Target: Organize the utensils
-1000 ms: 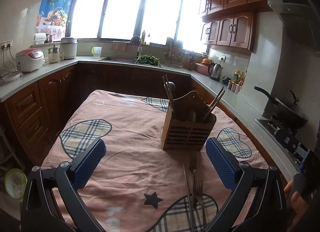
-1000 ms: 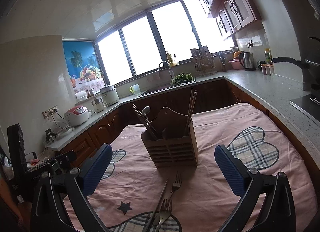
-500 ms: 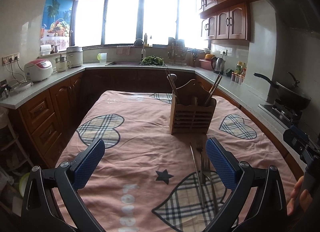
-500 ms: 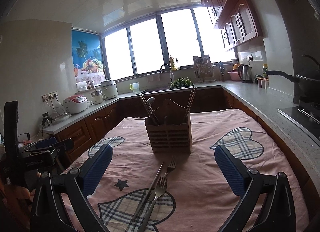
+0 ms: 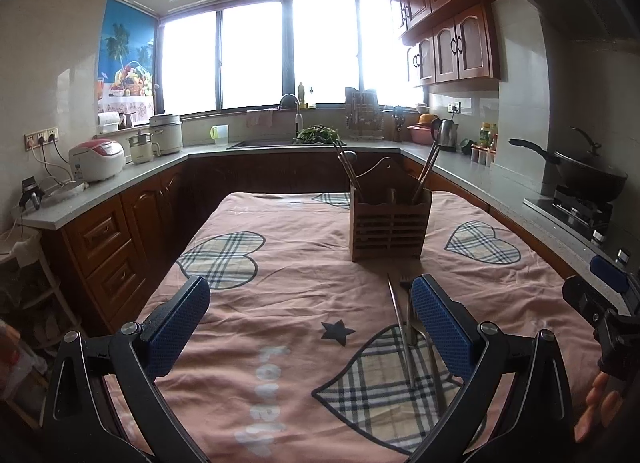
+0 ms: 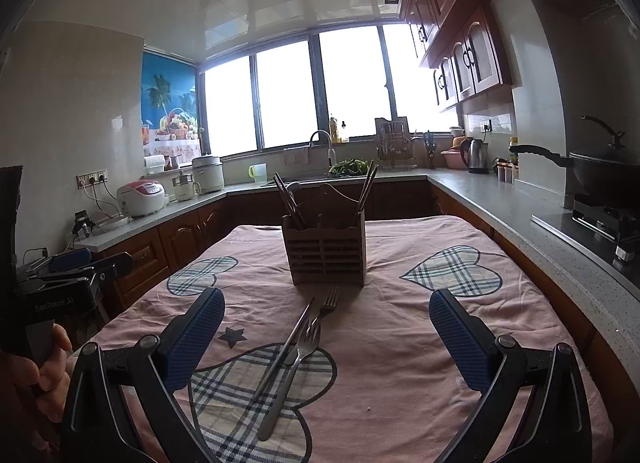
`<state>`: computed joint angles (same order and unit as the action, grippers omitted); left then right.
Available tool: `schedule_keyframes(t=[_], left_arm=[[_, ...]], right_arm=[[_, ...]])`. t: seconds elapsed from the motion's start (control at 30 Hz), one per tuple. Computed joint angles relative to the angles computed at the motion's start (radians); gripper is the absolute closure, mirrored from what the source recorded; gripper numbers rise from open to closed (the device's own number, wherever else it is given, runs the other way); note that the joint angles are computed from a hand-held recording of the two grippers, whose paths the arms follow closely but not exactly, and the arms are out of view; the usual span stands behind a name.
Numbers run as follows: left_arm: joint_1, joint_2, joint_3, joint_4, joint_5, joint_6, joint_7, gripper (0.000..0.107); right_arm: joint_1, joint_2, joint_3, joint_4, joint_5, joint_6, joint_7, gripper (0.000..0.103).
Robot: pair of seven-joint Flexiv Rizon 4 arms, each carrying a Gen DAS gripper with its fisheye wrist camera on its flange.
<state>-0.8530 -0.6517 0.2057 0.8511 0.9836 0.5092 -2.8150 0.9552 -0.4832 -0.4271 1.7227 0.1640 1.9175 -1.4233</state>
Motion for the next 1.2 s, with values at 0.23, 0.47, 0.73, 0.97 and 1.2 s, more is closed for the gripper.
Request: schedule_keyframes(t=[0.23,0.47,0.73,0.97,1.2], left_arm=[[-0.039,0.007,0.02,0.039,0.061,-0.033,-0.087,0.004],[-0.036,0.004,0.002,0.051,0.083,-0.053,-0.106,0.004],[-0.028,0.011,-0.01,0.064,0.076,-0.038,-0.106,0.004],[-0.026,0.014,-0.013,0.069,0.075,-0.031,-0.108,0.004],[-0.023,0.013,-0.015,0.07,0.071,-0.028,-0.103,0.004]], right_arm=[[0.068,-0.024,-0.059,0.026,0.098,0.061,-0.051,0.0],[0.059,-0.037,-0.038,0.01,0.167,0.058,-0.089,0.0],[0.048,-0.043,-0.019,0.011,0.162,0.067,-0.081,0.0],[0.045,-0.042,-0.009,0.008,0.184,0.075,-0.104,0.0],[0.031,-0.039,0.013,0.006,0.183,0.08,-0.12,0.0]])
